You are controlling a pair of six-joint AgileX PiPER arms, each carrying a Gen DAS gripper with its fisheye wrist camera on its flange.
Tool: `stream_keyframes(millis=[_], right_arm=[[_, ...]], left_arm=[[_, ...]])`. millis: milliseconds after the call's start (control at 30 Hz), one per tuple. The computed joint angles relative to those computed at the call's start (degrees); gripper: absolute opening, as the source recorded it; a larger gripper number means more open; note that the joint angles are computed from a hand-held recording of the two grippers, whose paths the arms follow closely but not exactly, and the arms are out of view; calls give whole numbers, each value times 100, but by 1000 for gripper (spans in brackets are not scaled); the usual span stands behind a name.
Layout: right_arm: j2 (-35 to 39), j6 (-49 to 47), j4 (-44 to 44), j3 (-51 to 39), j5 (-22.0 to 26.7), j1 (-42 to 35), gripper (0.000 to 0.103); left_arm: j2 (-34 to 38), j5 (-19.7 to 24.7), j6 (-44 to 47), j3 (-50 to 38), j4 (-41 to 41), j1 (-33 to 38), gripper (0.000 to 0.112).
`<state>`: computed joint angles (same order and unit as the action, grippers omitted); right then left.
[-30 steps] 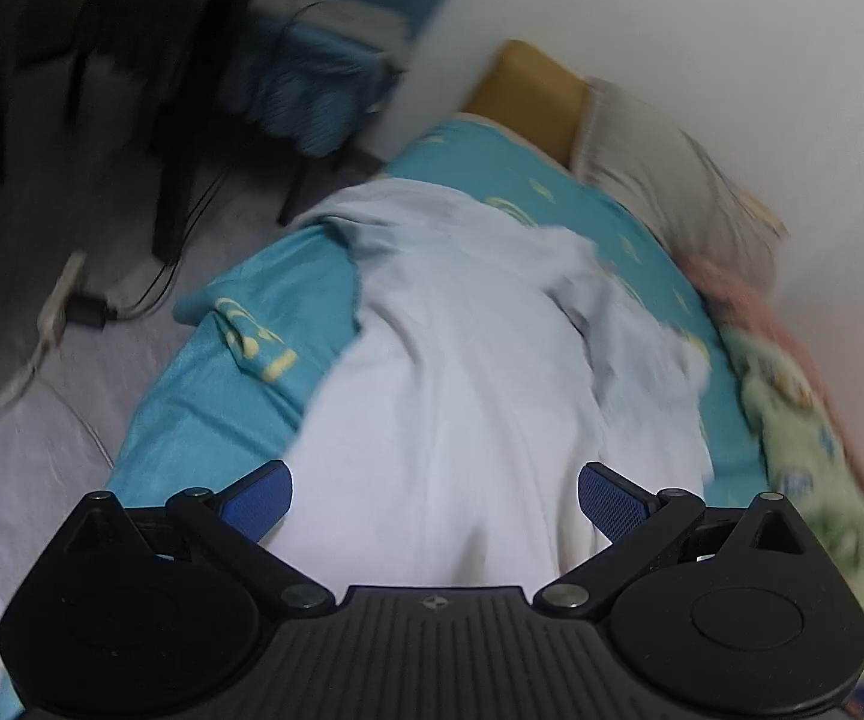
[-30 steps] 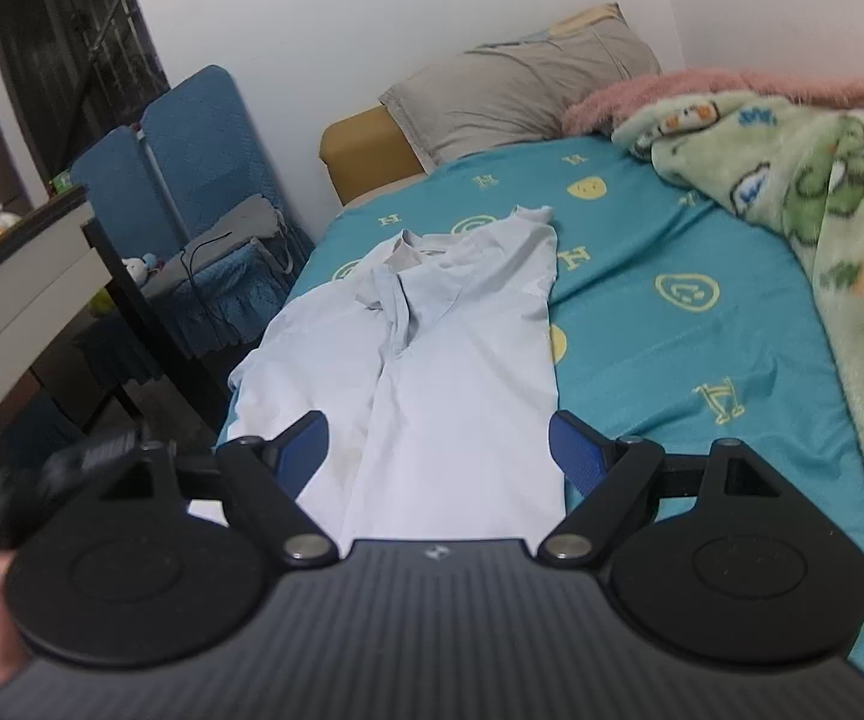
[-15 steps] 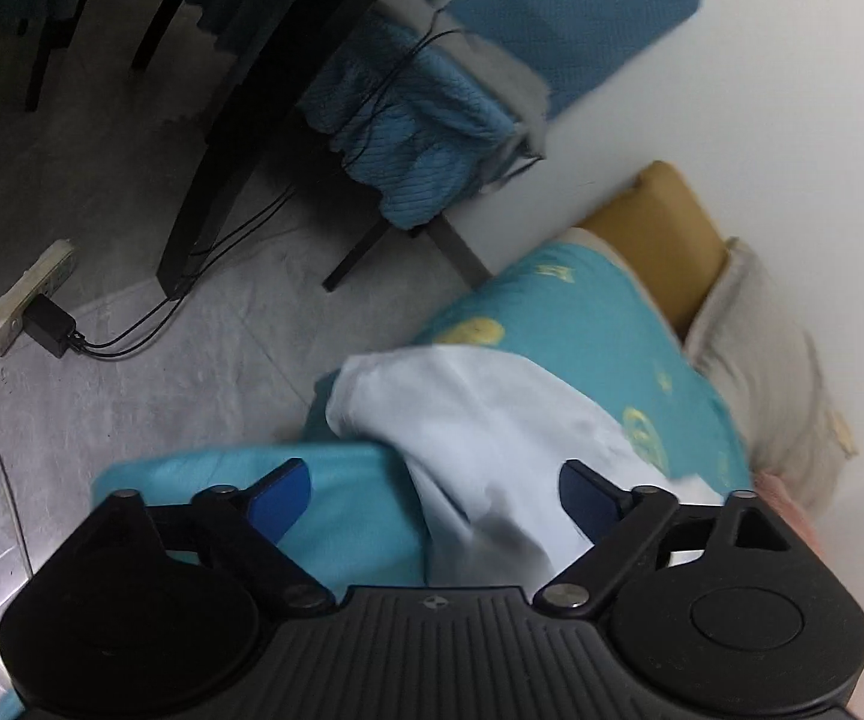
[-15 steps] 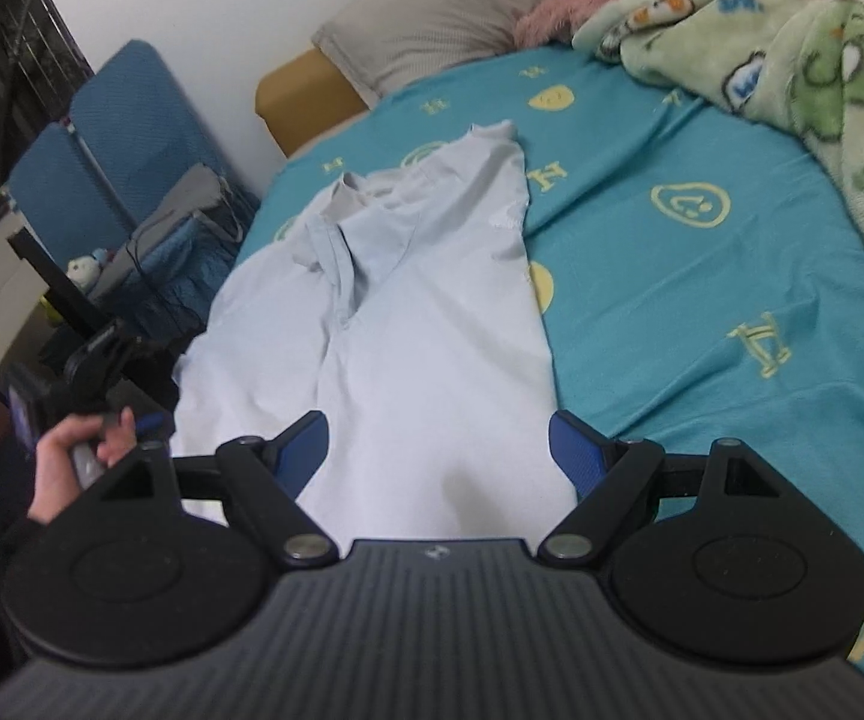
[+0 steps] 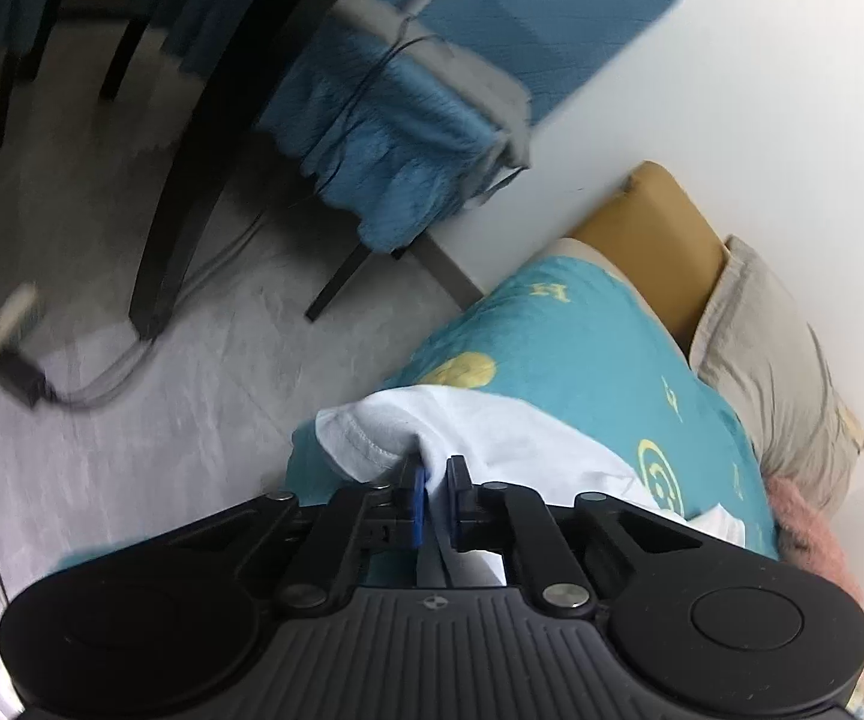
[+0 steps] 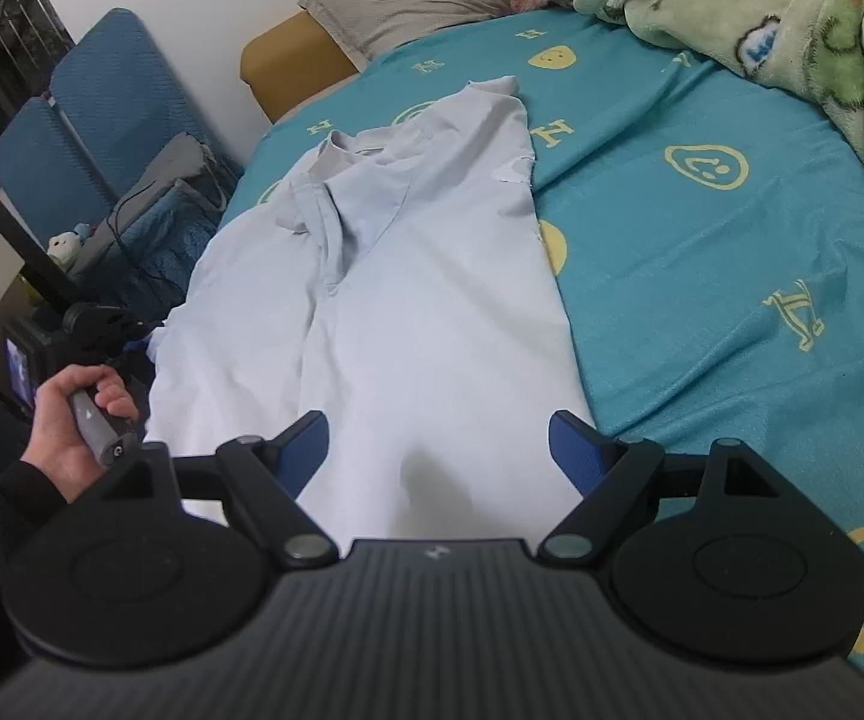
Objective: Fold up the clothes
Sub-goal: 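Grasp the shirt hem with the left gripper and lift it toward the collar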
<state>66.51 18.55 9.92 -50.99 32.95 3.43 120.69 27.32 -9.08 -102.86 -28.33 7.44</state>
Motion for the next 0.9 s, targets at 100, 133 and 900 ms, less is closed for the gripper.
stream_keyframes(millis=[100, 133, 900], right_arm=[[-29, 67, -65, 0, -31, -20, 82], [-39, 88, -85, -1, -42, -28, 82], [-620, -2371, 2700, 455, 149, -2377, 82]], left_arm=[[-175, 112, -523, -221, 1281, -261, 6], [-238, 186, -643, -338, 1717, -382, 6], [377, 2654, -70, -3440, 3706, -4098, 23]])
